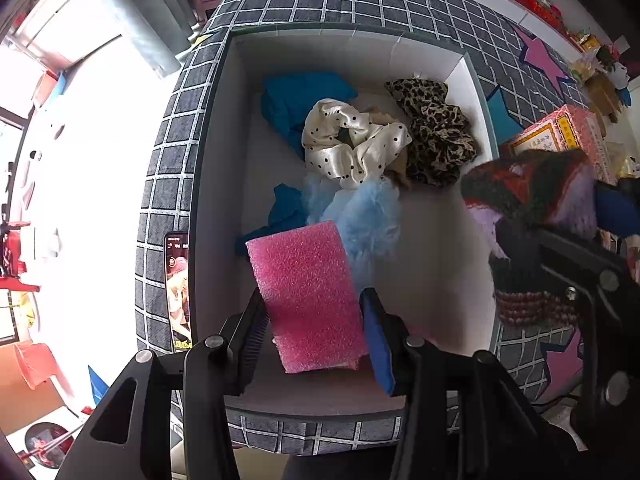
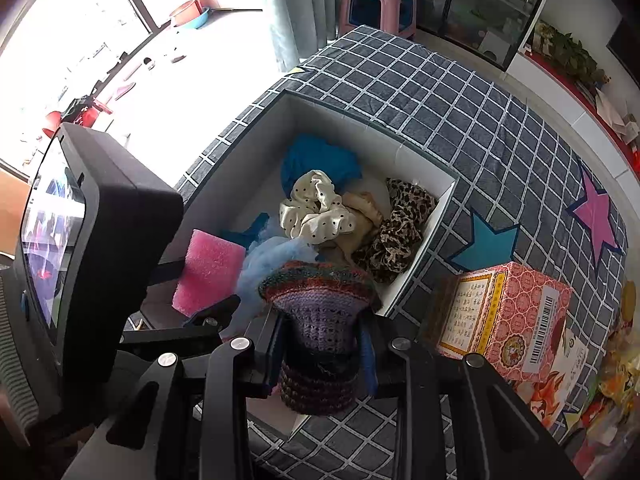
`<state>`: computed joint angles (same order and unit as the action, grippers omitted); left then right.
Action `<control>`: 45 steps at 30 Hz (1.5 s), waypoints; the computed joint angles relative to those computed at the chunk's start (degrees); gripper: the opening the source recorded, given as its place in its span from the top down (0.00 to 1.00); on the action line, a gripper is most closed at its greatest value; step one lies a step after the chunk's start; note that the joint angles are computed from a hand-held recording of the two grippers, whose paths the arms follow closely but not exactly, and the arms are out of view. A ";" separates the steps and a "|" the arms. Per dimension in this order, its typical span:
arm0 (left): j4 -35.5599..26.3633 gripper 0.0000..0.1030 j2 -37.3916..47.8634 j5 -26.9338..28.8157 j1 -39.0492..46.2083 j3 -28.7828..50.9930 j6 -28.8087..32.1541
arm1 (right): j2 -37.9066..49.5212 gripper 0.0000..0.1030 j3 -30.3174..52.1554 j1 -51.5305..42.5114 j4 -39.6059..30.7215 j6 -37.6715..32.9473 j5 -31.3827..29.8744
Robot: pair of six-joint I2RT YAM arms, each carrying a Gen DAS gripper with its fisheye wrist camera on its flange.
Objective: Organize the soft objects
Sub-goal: 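Hold the pink sponge above the box while the right tool holds the knit cup above it, then open the left tool dropping the sponge while the right tool drops the knit cup into the box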
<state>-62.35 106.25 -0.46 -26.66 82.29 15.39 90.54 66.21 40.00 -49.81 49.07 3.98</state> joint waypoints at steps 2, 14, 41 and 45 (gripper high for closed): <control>0.10 0.52 0.03 -0.17 -0.08 -0.03 0.12 | -0.02 0.69 -0.17 -0.22 0.09 -0.11 -0.11; 0.14 0.52 0.27 -0.62 0.15 0.23 0.96 | 0.61 0.69 -0.20 -0.70 0.81 -0.67 -0.40; -0.62 0.22 0.38 1.44 -0.02 1.62 3.43 | 1.14 0.56 0.14 -2.59 2.06 -1.82 -1.46; -0.70 0.20 -0.05 2.53 0.42 1.87 4.05 | 0.19 0.56 0.38 -2.67 1.41 -2.00 -0.47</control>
